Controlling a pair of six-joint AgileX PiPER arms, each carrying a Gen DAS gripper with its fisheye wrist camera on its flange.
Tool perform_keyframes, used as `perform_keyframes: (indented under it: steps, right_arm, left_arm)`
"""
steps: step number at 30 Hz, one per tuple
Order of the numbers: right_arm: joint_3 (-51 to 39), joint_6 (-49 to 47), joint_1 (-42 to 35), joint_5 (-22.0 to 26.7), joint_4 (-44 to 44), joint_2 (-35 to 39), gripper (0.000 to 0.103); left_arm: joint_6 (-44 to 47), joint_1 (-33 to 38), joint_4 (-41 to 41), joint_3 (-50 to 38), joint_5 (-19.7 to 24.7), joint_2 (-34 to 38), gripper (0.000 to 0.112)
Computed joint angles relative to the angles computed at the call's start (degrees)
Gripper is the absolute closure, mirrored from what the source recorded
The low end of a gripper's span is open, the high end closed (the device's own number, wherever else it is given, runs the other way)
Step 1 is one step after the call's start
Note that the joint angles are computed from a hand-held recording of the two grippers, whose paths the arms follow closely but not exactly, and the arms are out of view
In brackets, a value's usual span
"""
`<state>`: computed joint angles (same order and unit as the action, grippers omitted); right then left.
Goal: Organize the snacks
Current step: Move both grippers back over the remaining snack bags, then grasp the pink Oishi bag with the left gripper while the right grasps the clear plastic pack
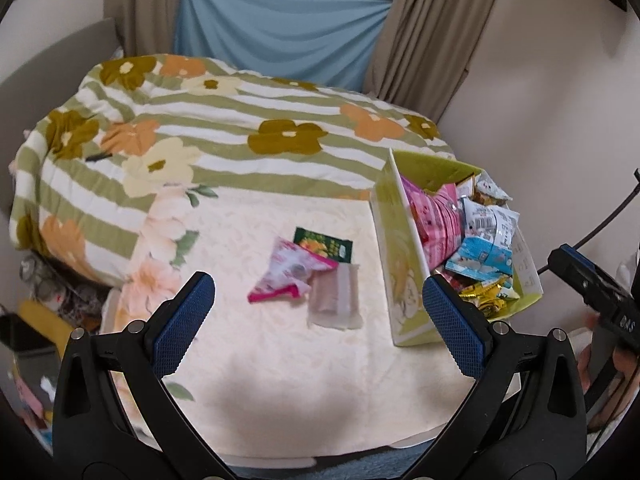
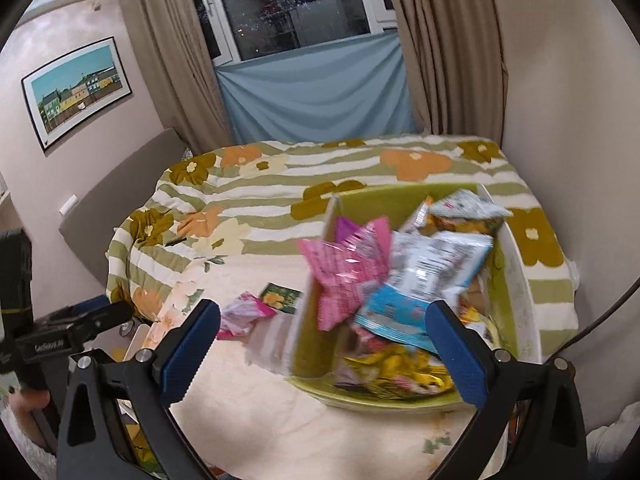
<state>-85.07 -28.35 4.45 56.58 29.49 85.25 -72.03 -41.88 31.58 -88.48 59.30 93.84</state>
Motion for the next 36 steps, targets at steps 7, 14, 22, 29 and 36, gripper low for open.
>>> perform_keyframes:
  steps: [7, 14, 22, 29, 36]
  right_arm:
    - [2.1, 19.4, 15.4, -7.2, -13.7, -0.5, 0.001]
    - [4.9, 41.2, 29.2, -11.8, -31.8, 2.9, 0.001]
    - [9.7, 64.2, 36.9, -16.4, -45.2, 10.0, 0.001]
    - [12.6, 75.6, 38.3, -19.5, -53.0, 17.1, 0.001]
    - [10.9, 78.2, 37.8, -19.6, -56.4, 22.8, 0.001]
  left_arm:
    - [21.3, 12.2, -12.7, 3.7, -6.5, -4.4, 0.010]
    - [49.2, 25.8, -33.2, 3.9, -10.0, -0.9, 0.010]
    - [73.0, 32.6, -50.9, -1.3, -9.5, 12.2, 0.010]
    - [79.5, 31.8, -56.4, -8.3, -7.9, 25.5, 0.011]
    - [79.3, 30.9, -56.5, -14.8, -5.7, 34.8, 0.027]
